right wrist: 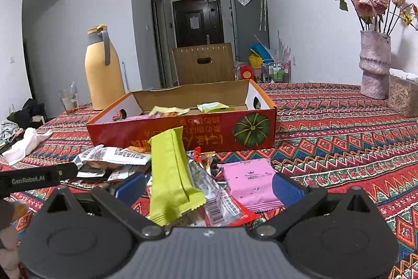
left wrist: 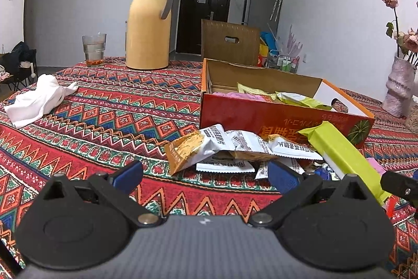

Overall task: Organize snacks
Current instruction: 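Move both grippers back over the snack pile, then grasp a yellow-green snack bar with the right gripper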

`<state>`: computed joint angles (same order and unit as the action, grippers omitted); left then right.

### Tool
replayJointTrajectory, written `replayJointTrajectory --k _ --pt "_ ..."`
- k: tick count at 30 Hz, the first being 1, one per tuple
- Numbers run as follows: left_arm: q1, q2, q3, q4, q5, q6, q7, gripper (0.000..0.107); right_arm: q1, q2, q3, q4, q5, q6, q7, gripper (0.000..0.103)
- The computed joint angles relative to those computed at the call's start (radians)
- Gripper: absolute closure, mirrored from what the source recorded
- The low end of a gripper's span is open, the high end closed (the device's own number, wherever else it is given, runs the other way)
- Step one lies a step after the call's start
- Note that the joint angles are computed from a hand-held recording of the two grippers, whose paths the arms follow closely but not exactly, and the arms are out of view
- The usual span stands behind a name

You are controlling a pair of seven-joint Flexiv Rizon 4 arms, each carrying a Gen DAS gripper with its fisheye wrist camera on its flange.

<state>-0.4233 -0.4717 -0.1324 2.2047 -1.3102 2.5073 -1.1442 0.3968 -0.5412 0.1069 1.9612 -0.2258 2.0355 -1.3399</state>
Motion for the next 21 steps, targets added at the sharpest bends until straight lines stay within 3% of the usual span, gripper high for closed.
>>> replayJointTrajectory --k 10,19,21 --pt "0.008 0.020 0.013 0.023 0.035 -0.051 -0.045 0.004 0.018 0.004 -0.013 0.000 -0.006 -0.001 -0.045 0.002" --pt "0.010 0.028 0.021 0.035 0.047 -0.064 -0.079 0.004 -0.032 -0.041 0.043 -0.085 -0.157 -0.067 -0.093 0.033" --pt "0.011 0.030 0.022 0.038 0.051 -0.067 -0.086 0.004 -0.030 -0.052 0.049 -0.107 -0.178 -0.096 -0.101 0.049"
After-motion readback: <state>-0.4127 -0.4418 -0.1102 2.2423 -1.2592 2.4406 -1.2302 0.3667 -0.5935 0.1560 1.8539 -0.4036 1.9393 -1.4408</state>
